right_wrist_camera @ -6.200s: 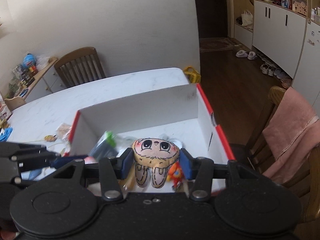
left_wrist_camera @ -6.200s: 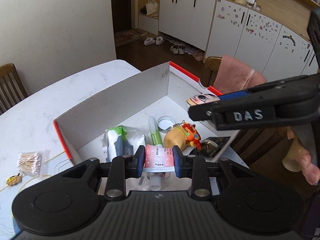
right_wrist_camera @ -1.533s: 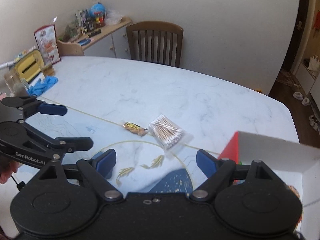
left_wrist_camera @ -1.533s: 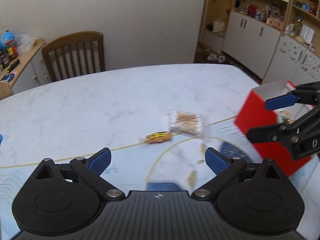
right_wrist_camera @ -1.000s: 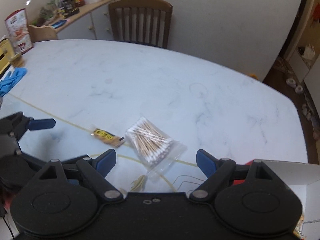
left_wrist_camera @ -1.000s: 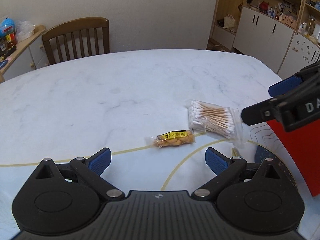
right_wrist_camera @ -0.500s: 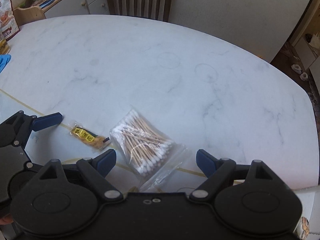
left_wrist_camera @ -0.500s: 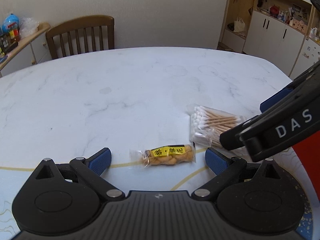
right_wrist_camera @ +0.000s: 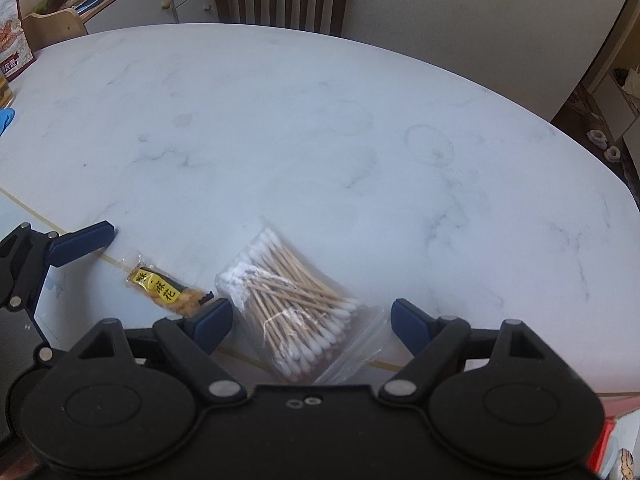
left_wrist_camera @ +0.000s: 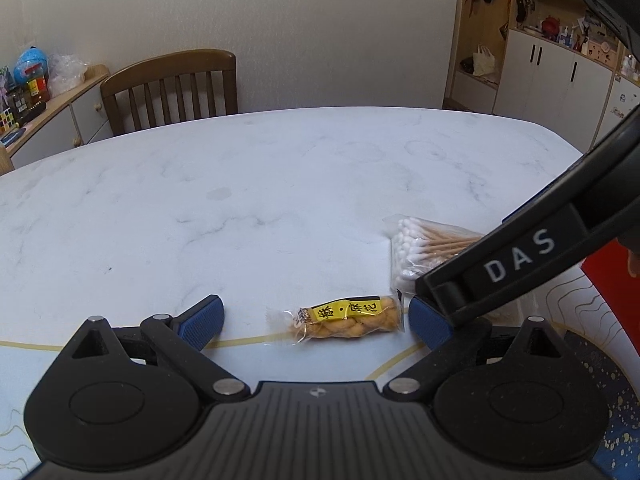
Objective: Organize objects
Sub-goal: 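Grasp the yellow-labelled snack packet with the left tool while the right tool grasps the cotton swab bag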
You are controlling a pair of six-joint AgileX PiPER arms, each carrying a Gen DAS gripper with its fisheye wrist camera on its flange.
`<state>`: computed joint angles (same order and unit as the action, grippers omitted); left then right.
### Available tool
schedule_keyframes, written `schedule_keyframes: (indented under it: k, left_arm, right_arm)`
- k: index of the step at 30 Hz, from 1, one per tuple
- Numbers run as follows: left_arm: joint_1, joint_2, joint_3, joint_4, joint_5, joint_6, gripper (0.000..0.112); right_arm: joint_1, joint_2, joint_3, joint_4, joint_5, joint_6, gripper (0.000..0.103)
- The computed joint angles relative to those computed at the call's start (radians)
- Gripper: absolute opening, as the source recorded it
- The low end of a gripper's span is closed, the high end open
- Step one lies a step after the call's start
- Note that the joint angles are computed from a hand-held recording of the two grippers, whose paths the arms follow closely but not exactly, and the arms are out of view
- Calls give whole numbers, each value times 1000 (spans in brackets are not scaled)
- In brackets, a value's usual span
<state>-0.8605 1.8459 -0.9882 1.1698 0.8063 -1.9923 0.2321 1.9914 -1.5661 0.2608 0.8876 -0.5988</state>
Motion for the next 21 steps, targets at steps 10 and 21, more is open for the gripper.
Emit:
schedule_keyframes:
  k: [10,21]
  left_arm:
    - [-28,-23,21,24,10,-48,62]
    - [-27,-76,74,36,-34,-66,33]
  right_arm:
    - [21,-1,27,23,-37,-8,69]
    - [44,-83,138,8,-103,111,52]
